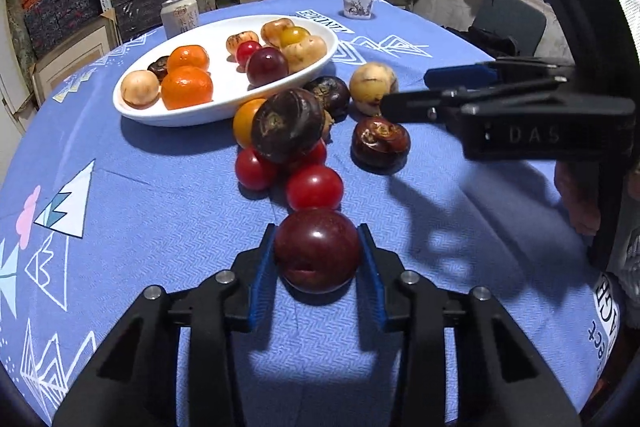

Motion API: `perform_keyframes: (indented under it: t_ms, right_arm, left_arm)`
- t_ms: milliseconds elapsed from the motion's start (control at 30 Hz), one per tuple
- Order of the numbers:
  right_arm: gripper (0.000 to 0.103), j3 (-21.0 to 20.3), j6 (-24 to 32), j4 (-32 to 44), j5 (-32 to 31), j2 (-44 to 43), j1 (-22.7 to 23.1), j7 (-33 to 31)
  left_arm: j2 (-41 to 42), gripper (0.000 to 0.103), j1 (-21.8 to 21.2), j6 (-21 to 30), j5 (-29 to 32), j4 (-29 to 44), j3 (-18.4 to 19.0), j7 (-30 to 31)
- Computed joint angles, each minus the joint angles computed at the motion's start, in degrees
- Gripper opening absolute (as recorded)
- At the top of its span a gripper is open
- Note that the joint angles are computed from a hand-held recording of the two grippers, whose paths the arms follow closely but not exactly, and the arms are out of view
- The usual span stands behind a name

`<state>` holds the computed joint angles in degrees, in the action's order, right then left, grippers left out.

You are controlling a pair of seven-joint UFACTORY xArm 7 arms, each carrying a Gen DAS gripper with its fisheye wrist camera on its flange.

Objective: Organize fruits
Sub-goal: 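Grasp dark red plum with left tool while right tool grasps brown wrinkled fruit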

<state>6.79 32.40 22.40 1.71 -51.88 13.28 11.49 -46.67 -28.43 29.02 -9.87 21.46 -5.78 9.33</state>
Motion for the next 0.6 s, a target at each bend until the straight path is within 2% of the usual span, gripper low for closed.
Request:
perform_keyframes:
  t_ms: [233,367,600]
  right_arm:
    - [0.067,2.04,0.72,-0.11,-1.11,0.69,0.36,0.88]
    - [0.067,4.04,0.89,0.16,-2.61,2.33,-0.02,2.4]
    - [0.067,6.21,0.18,-0.02,-6.38,3.86,-0.33,4.48]
  left_arm:
    - [-4.68,0.039,4.47,-3.34,2.53,-2.11,-1.89,-4.19]
    - [-5.46,0.039,6.23,-3.94,2.81,-1.88,0.05,-6.55]
    - [-4.59,0.039,7.59,-3.6,4.19,-1.05,0.38,-7.66]
